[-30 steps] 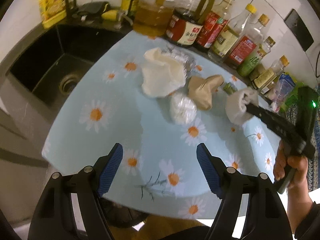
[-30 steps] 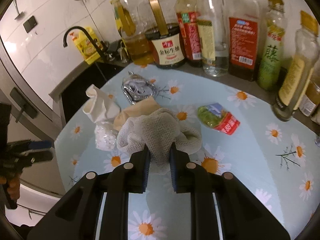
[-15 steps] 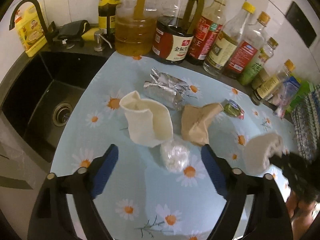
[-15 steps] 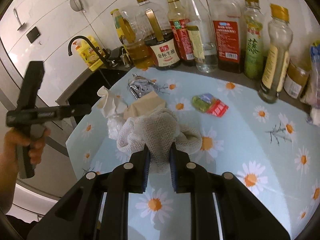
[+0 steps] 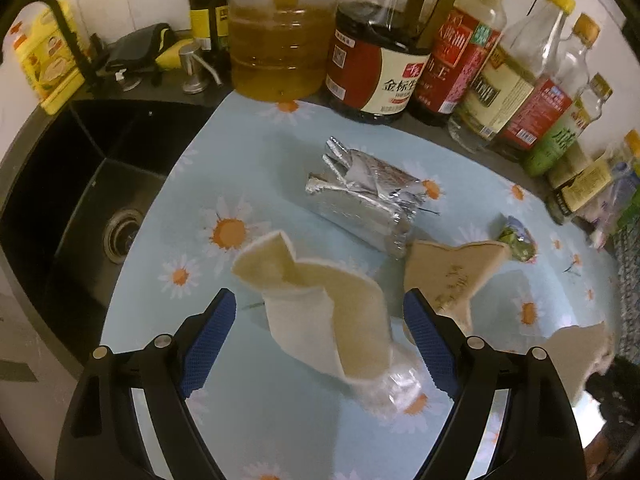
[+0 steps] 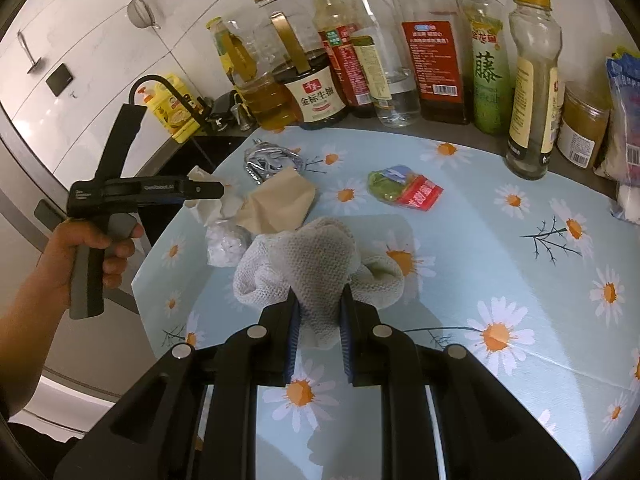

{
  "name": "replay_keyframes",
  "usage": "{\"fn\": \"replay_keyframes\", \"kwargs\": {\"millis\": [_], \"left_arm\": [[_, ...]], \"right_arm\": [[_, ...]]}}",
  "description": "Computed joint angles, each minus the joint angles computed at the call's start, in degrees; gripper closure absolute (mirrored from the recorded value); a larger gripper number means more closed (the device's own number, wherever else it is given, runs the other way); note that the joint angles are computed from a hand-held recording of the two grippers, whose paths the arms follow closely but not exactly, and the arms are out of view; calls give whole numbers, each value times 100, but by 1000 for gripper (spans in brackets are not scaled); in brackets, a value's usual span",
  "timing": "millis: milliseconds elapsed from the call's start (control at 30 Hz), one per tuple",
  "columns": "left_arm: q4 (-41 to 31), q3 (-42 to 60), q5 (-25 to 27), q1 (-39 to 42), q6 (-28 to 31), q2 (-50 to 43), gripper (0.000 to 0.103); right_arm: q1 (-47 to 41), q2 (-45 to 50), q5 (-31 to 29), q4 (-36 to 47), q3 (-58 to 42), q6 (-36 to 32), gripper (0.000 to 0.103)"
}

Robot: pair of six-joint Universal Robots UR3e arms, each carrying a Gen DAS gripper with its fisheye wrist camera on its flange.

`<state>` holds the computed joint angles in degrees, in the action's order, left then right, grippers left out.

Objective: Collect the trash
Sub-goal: 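Grasp the white paper cup with the left gripper, then carry the paper cup and towel down over the black bin and release both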

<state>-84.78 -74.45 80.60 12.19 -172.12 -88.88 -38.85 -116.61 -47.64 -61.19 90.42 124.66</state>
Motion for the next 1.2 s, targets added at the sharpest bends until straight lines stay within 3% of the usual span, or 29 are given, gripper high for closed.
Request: {"fn": "replay_keyframes", "kwargs": {"millis": [233,300,367,400,467,867,1067,1200], "left_arm": [[171,-162,13,87,47,-188,25],[131,-157,-20,80,141,-225,41],[189,-199,10,74,196,-225,46],[231,-247,-22,110,231,-195,56],[237,-269,-56,166,276,-166,63],[37,-615,-573,751,1036,556,64],[-707,-699,-1150,1444,1874,1225,64],[-1648,-605,-1606,2064,2769,1741,64]], "right_arm": [[-34,29,-73,-17,48,65,84],[-22,24,-92,-62,58,125,84],[-16,12,-104,-91,73,169,84],[-20,-7,-108,-91,73,187,84],[-36,-52,-105,-60,63,195,84],[308,-516,-117,-246,51,851,84],[638,-940,-187,-307,29,1431,84],[1135,-1163,-337,-627,123,2108,84]]}}
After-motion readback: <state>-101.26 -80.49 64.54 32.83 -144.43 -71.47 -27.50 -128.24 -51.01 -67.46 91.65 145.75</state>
